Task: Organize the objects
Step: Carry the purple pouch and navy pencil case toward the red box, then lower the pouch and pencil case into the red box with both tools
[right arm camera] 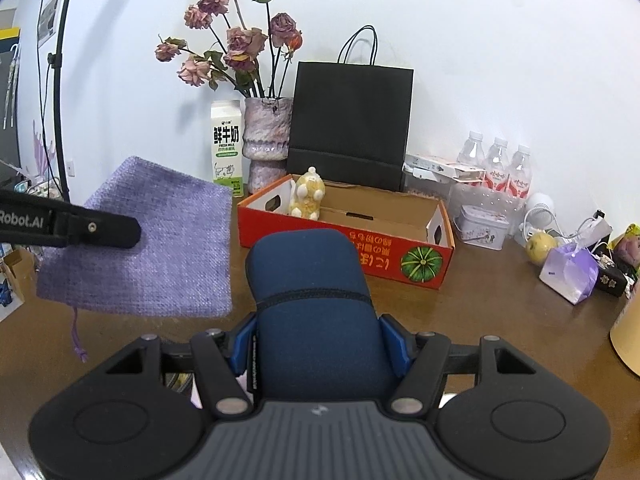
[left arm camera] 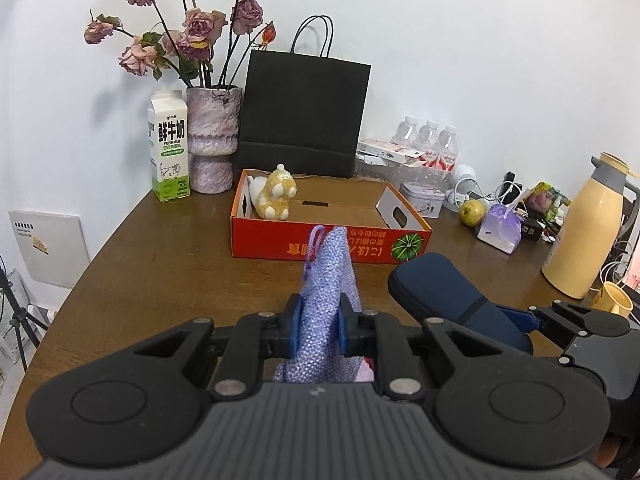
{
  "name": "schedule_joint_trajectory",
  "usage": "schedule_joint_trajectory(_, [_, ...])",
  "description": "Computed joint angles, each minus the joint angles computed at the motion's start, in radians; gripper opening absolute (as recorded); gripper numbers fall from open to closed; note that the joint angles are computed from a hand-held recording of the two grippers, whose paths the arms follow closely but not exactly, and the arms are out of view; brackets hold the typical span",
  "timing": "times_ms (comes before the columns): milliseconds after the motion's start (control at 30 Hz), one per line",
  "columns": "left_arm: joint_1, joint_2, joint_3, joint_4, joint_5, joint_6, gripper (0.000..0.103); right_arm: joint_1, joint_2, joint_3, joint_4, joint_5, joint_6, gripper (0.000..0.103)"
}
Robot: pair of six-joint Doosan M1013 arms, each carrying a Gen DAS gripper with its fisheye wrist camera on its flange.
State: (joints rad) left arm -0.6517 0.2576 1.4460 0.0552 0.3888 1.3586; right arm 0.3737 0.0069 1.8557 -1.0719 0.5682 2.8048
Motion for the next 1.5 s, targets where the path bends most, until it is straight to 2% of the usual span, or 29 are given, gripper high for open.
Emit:
schedule_joint_trajectory(867, [0.020, 0.149, -0.222, -0.062, 0.120, 0.057, 0.018, -0.114, 0.092, -0.113, 0.182, -0.087, -0.215, 0.063])
schedule_joint_trajectory(1500, [0.024, 0.257, -0.377, -0.093, 0.195, 0.082, 0.018, -0.177, 0.158, -0.182, 0.278, -0.111, -0.328, 0.063])
